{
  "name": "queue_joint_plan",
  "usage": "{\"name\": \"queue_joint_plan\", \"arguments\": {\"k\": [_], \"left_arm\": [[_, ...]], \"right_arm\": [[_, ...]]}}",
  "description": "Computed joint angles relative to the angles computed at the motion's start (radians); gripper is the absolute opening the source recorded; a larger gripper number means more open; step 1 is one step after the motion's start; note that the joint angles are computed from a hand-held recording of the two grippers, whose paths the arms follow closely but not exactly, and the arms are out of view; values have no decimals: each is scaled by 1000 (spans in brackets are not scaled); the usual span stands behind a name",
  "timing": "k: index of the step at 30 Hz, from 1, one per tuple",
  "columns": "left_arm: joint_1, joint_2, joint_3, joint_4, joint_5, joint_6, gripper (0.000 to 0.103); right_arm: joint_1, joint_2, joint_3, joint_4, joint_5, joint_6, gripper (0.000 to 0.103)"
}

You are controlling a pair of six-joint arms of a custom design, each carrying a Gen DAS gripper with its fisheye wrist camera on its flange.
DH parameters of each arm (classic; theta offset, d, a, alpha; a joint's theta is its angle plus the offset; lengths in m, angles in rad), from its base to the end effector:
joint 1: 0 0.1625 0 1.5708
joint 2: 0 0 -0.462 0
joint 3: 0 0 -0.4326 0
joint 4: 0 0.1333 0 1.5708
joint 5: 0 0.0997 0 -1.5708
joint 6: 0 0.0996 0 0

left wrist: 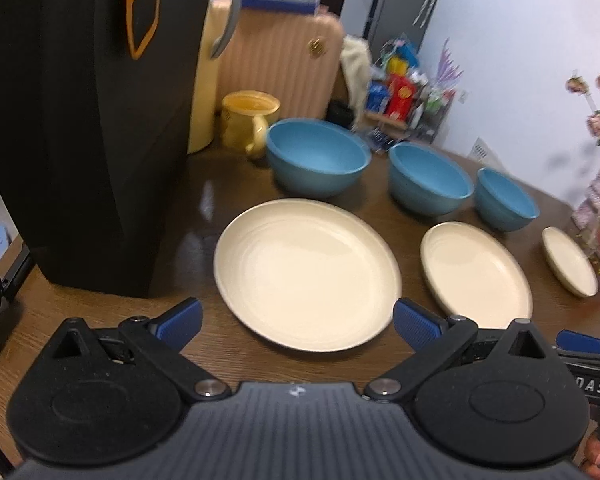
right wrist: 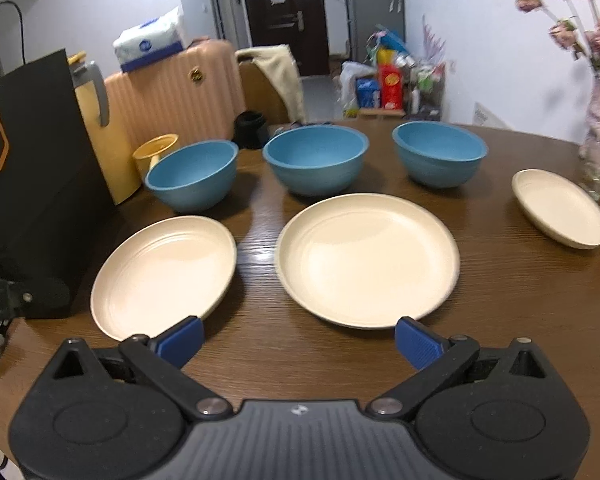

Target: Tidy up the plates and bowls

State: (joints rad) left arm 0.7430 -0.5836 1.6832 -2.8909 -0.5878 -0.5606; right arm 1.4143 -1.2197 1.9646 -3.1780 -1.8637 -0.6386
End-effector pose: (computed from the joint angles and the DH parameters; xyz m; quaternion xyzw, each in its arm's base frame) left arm -0.3628 -0.6269 -0.0005 0.0653 0.8754 -0.3747 0.2985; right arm 0.0075 -0.6230 0.3167 0.1553 -0.8873 0.3299 0.2823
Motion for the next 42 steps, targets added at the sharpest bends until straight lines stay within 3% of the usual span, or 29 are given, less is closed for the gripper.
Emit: {"name": "queue_joint_plan", "arguments": {"k": [7,12,17,23,29,37,42], "left_arm": [[71,6,-91,205,-36,-90,102],[109,21,-160,317,-60,-133,83],[151,36,-234,448,-102,-242,61],[192,60,-305,555,-122,-333,46],[214,72,-334,582,-130,-369,37],[221,83,-347,542,-126,-329,21],[224,84,-345,525,-132,-307,18]], "right_arm": [[37,111,-120,104,-46,45,90],[48,182,-225,215,-57,108,83],[54,252,-332,332,-61,152,60],[70,334,-426,394,-126,172,45],[71,384,-486,437,-164,203,24],[70,403,-501,430,-143,209,18],[68,402,-502,427,-134,221,16]]}}
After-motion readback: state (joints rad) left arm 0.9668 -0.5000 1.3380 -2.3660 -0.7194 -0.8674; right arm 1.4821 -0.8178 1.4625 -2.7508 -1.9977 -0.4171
